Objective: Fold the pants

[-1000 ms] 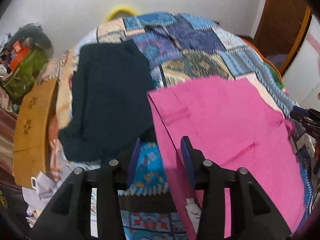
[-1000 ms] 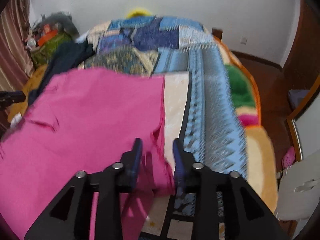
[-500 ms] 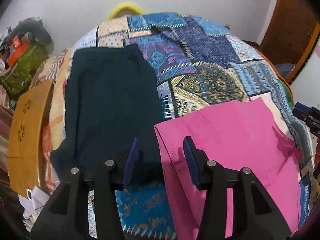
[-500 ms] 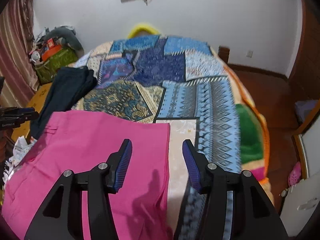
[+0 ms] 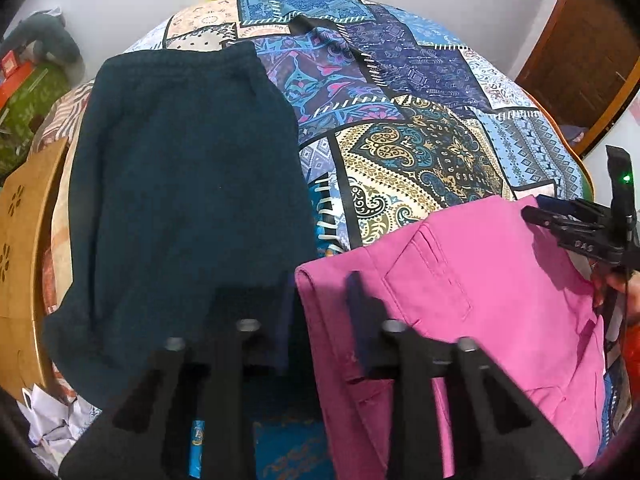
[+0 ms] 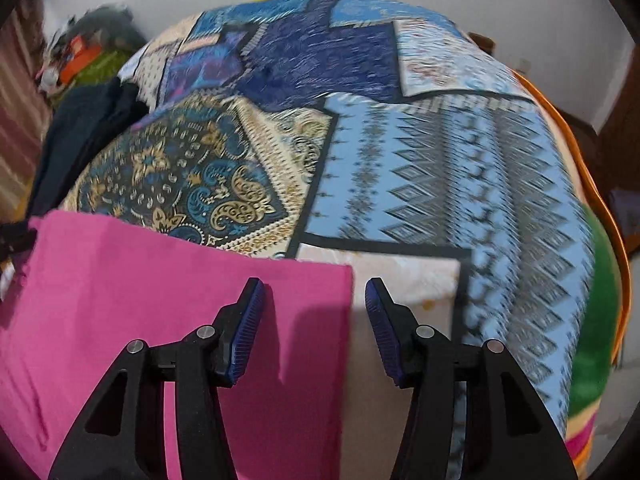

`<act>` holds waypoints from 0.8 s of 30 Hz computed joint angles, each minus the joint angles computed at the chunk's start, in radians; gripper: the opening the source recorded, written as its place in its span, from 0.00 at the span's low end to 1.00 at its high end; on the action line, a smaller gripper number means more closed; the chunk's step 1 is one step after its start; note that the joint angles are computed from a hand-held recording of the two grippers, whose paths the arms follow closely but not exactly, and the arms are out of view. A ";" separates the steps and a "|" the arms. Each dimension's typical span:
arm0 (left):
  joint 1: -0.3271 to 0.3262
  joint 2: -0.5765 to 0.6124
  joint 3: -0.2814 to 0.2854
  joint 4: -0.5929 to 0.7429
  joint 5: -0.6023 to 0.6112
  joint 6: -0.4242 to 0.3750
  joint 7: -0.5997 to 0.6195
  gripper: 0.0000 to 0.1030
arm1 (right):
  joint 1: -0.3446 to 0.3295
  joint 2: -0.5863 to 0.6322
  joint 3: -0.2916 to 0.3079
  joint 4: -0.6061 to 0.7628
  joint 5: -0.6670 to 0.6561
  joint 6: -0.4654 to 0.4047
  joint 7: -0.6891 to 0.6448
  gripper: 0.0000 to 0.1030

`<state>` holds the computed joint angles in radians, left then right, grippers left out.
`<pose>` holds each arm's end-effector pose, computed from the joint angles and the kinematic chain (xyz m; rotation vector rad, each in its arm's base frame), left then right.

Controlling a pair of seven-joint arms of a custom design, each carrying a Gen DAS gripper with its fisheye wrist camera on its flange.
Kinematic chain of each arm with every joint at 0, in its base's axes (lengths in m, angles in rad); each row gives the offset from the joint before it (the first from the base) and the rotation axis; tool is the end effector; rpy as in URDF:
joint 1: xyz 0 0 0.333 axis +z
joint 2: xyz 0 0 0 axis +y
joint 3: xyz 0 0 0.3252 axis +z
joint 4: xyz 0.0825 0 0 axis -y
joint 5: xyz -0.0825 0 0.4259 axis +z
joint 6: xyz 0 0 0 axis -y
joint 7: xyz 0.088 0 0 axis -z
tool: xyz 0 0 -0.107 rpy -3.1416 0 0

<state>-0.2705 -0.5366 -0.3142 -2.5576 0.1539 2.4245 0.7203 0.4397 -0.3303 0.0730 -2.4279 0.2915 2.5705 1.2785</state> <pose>0.3745 -0.2505 0.4684 -2.1417 1.7874 -0.4926 0.4453 0.2467 0.4685 -2.3430 1.2376 -0.1993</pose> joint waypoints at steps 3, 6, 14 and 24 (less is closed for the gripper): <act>0.009 0.000 -0.016 0.007 0.026 -0.014 -0.017 0.11 | 0.002 0.005 0.017 -0.004 -0.026 0.013 0.006 0.13; 0.019 -0.017 -0.028 0.008 0.057 -0.016 -0.035 0.08 | 0.019 0.000 0.007 -0.005 0.000 0.014 -0.014 0.05; 0.049 -0.099 -0.052 0.066 0.148 -0.082 -0.067 0.07 | 0.045 -0.127 -0.041 -0.029 0.085 0.104 -0.034 0.03; 0.010 -0.239 -0.094 0.112 0.173 -0.180 -0.061 0.07 | 0.090 -0.331 -0.084 -0.043 0.141 0.079 -0.053 0.03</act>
